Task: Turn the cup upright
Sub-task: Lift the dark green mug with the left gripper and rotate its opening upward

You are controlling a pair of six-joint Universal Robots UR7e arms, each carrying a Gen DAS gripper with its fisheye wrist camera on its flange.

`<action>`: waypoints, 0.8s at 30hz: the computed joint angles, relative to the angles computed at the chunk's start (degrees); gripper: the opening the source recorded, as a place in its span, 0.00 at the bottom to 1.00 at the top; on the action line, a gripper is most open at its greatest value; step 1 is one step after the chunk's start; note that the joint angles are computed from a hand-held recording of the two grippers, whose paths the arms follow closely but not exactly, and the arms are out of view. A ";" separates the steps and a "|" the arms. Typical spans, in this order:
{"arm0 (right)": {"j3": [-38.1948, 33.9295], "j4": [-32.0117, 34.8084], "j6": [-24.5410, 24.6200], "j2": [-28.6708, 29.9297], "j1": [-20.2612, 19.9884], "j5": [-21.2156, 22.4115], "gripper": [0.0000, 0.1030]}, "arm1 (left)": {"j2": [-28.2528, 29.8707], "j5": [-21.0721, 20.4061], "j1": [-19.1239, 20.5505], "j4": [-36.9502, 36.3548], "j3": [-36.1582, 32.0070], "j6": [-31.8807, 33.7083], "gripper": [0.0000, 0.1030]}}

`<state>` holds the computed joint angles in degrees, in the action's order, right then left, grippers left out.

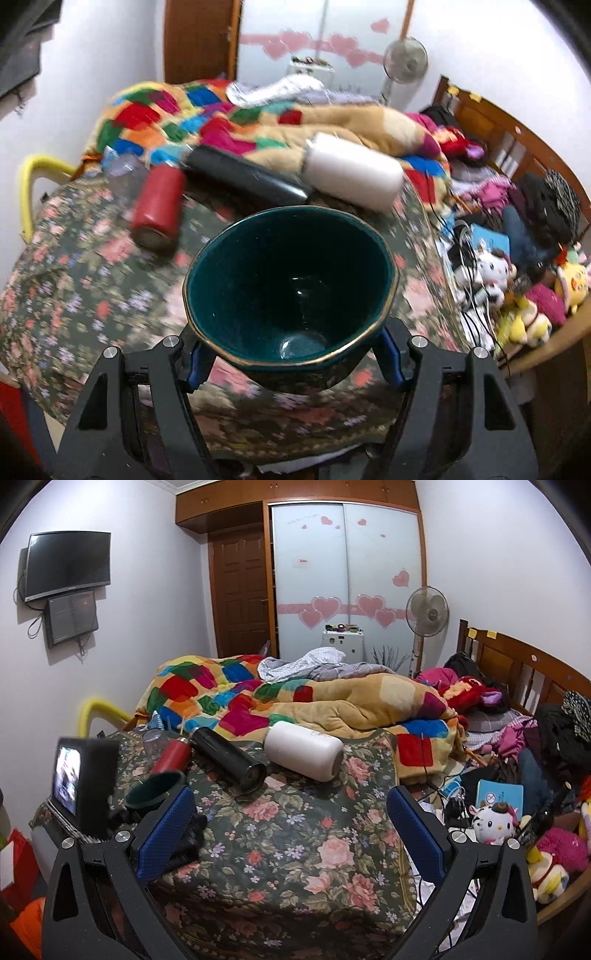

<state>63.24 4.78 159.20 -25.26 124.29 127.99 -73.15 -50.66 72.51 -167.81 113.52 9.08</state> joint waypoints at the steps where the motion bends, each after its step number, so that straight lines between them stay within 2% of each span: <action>1: 0.18 0.01 0.06 -0.17 -0.15 0.09 1.00 | 0.31 -0.62 0.10 1.08 -0.06 -0.66 0.69; 6: 0.11 0.84 1.28 -0.25 -1.20 0.27 1.00 | 2.16 -3.17 1.17 6.70 -1.48 -3.43 0.69; 24: -5.78 6.40 3.54 2.90 -3.75 -0.01 1.00 | 9.27 -2.83 3.79 11.46 -10.25 -4.13 0.69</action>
